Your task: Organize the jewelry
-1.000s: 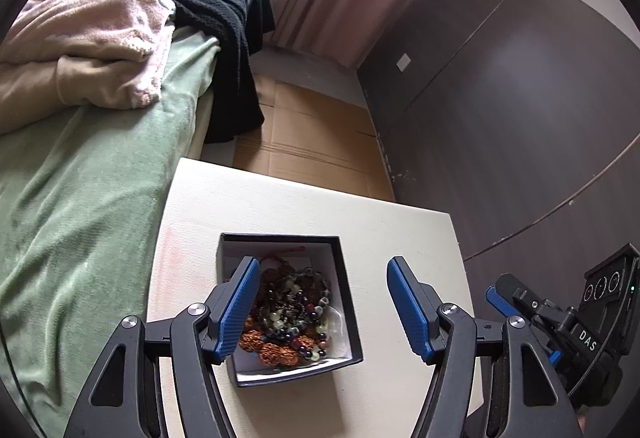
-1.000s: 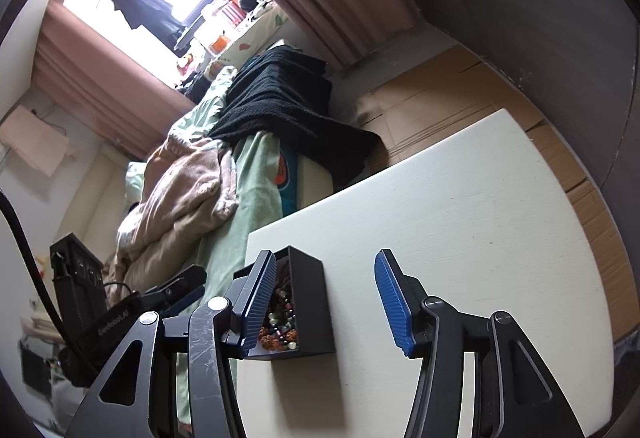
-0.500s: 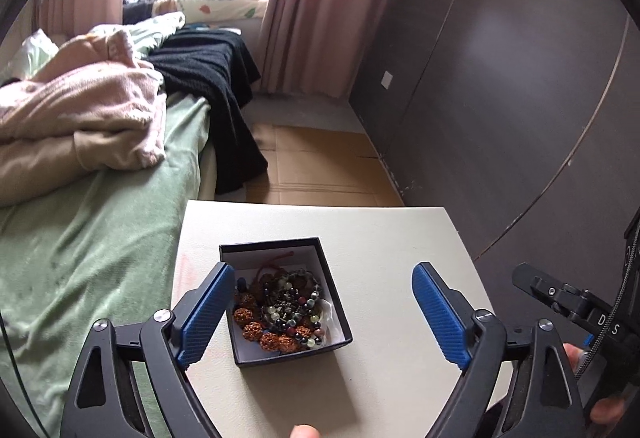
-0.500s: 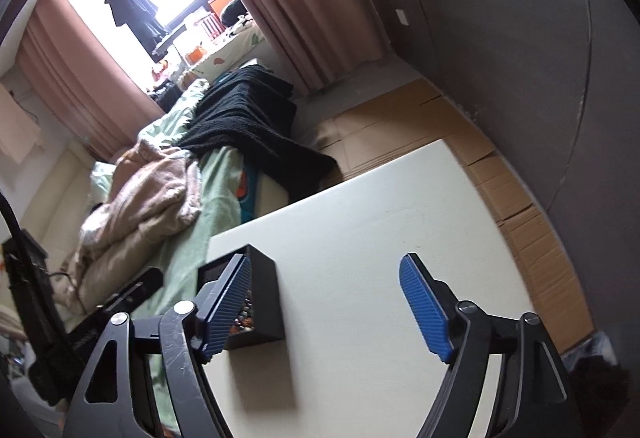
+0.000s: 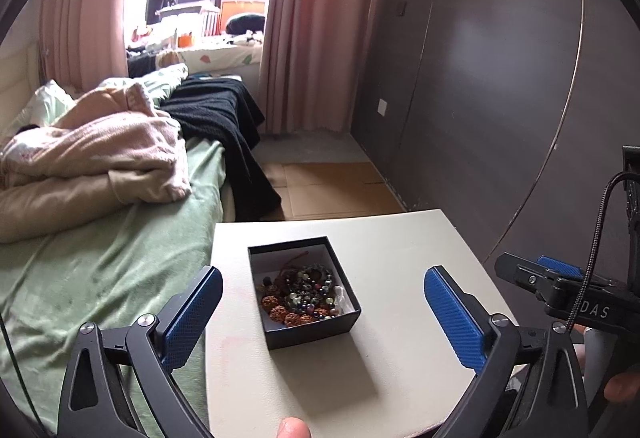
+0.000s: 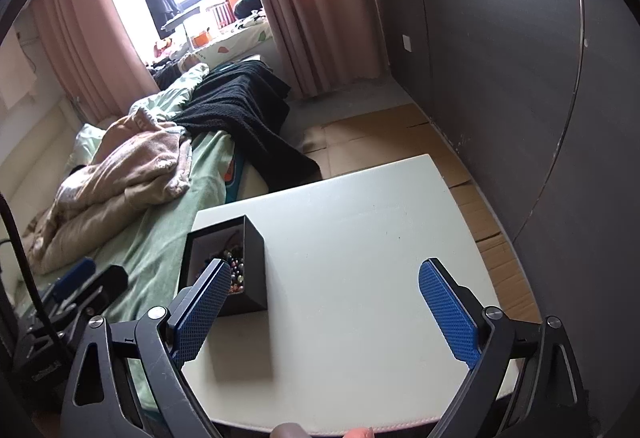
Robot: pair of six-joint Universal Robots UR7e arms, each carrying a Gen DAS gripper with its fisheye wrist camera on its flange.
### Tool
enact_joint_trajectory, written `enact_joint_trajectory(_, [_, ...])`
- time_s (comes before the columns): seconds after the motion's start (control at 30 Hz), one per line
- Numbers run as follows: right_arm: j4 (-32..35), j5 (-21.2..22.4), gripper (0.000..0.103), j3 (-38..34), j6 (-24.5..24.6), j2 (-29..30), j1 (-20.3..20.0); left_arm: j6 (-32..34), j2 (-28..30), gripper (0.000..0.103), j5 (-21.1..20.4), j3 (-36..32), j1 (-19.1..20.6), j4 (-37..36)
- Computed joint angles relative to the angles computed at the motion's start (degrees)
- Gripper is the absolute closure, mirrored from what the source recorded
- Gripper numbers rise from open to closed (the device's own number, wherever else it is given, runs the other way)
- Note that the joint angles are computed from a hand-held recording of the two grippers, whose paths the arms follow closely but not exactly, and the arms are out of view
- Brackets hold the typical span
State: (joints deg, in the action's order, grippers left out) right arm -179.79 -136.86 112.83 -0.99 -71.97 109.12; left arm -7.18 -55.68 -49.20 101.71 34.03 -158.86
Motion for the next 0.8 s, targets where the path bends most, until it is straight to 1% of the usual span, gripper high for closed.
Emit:
enact_joint_trajectory(0.13, [-2.08,-2.41,0.008,1.46,-0.68,0.14,1.16,0.23,-1.22,0.001,1.95,2.25,-0.61,-1.71])
enact_joint_trajectory(0.2, [-2.87,-3.39,0.008,2.13,-1.13,0.23,1.67,1.57,-1.38,0.001,3.17,3.19,-1.12,-2.77])
enact_joint_trajectory(0.3, [-4.44,-4.52,0.008,3.27,-2.53,0.28,2.58,4.46,-1.67,0.001,2.97,4.19,-1.41,-4.71])
enact_joint_trajectory(0.43, [-4.57,-6.08,0.008,4.73,-3.99,0.03,3.76,4.62,-2.38,0.001,2.56,4.92,-1.09,-5.52])
enact_joint_trajectory(0.53, [-4.95,-5.02,0.008,6.29,-3.52,-0.8,4.09,4.99,-2.87,0.001,3.15,5.73,-1.39,-5.58])
enact_joint_trajectory(0.63, [-3.87,-4.84,0.008,6.98,-2.81,-1.4,4.36,5.76,-3.19,0.001,2.63,6.25,-1.41,-5.84])
enact_joint_trajectory(0.7, [-3.78,-4.73,0.008,7.12,-2.93,-1.62,4.37,5.5,-3.16,0.001,3.12,6.36,-1.45,-6.26])
enact_joint_trajectory(0.8, [-4.31,-4.56,0.008,7.47,-2.52,-2.08,4.31,4.61,-3.46,0.001,2.33,6.36,-1.19,-6.63])
